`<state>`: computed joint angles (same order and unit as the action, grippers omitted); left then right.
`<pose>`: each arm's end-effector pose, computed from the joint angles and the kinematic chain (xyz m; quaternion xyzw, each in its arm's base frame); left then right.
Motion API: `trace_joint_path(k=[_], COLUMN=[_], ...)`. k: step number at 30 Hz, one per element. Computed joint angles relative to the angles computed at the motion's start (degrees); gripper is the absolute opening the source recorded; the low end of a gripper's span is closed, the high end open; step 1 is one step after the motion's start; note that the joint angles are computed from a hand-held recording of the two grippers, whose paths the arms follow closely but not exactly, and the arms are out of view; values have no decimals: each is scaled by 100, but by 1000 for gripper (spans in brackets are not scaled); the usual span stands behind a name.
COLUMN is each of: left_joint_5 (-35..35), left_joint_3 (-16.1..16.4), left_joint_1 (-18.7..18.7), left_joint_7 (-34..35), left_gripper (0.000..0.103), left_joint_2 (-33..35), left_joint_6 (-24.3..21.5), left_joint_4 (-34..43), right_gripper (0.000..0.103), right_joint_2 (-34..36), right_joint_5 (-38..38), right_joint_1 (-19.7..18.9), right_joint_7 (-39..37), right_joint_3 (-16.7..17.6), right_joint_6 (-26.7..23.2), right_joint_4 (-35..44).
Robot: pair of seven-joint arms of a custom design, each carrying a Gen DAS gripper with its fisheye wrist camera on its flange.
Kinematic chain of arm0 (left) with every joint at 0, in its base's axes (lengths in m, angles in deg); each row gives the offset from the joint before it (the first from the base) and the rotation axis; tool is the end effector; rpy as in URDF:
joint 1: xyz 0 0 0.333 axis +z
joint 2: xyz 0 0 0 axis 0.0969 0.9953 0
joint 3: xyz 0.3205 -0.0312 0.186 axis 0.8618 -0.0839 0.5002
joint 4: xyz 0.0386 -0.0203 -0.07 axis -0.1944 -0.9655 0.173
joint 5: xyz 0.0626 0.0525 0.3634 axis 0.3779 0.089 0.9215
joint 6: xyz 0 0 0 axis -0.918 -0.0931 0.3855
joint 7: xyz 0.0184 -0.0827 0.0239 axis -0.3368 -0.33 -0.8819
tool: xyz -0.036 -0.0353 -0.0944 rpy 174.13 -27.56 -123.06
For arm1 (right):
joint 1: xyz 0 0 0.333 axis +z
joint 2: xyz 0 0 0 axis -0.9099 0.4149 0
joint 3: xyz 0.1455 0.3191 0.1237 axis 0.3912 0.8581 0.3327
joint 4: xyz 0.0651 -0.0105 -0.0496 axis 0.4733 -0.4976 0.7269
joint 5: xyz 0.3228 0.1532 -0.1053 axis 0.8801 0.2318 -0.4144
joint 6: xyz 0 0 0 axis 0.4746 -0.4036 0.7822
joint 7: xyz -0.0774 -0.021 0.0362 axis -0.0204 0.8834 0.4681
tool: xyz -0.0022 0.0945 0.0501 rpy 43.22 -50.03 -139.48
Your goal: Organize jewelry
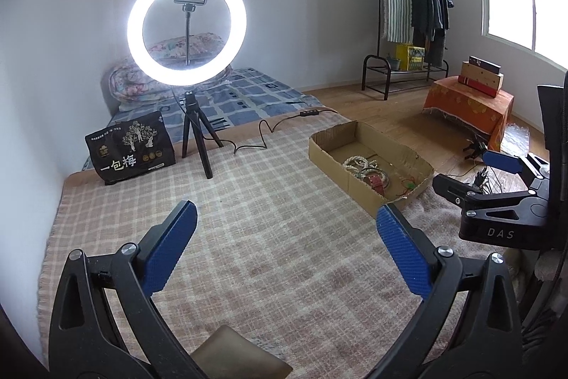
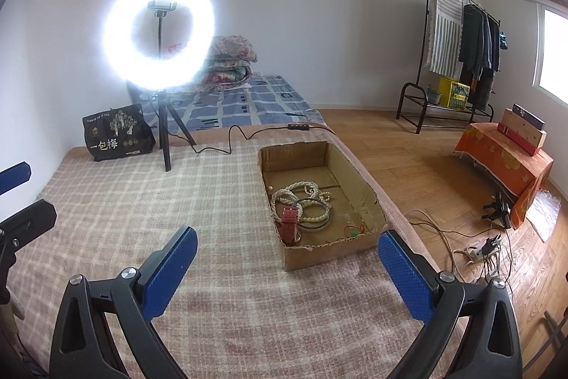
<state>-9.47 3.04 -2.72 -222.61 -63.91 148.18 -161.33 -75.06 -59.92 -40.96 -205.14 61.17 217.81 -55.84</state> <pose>0.5241 -0.1070 0.5547 -0.3773 0.7816 -0.4400 0.2306 0.4455 0.2853 0.5428 -0.4888 0.7345 -0.4054 0.2393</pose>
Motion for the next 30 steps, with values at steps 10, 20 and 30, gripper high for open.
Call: trace_joint_path(k=[10, 20, 30], left_joint_5=[6, 1, 19], left_joint_3=[3, -10, -11], left_joint_1=[1, 0, -6], left_joint_7=[-34, -38, -53], left_gripper=[103, 103, 103], left_joint_2=[19, 31, 26], left_joint_6=[8, 28, 36], left_joint_4=[-5, 11, 7], right_gripper=[103, 103, 103], right_joint_2=[75, 108, 178], right_joint_5=[19, 25, 69], right_joint_1=[-13, -7, 4], right_joint_7=[-93, -100, -182], right_joint_3=[-40, -55, -84], right_joint_6=[117, 167, 244], right_joint_4=[50, 70, 129])
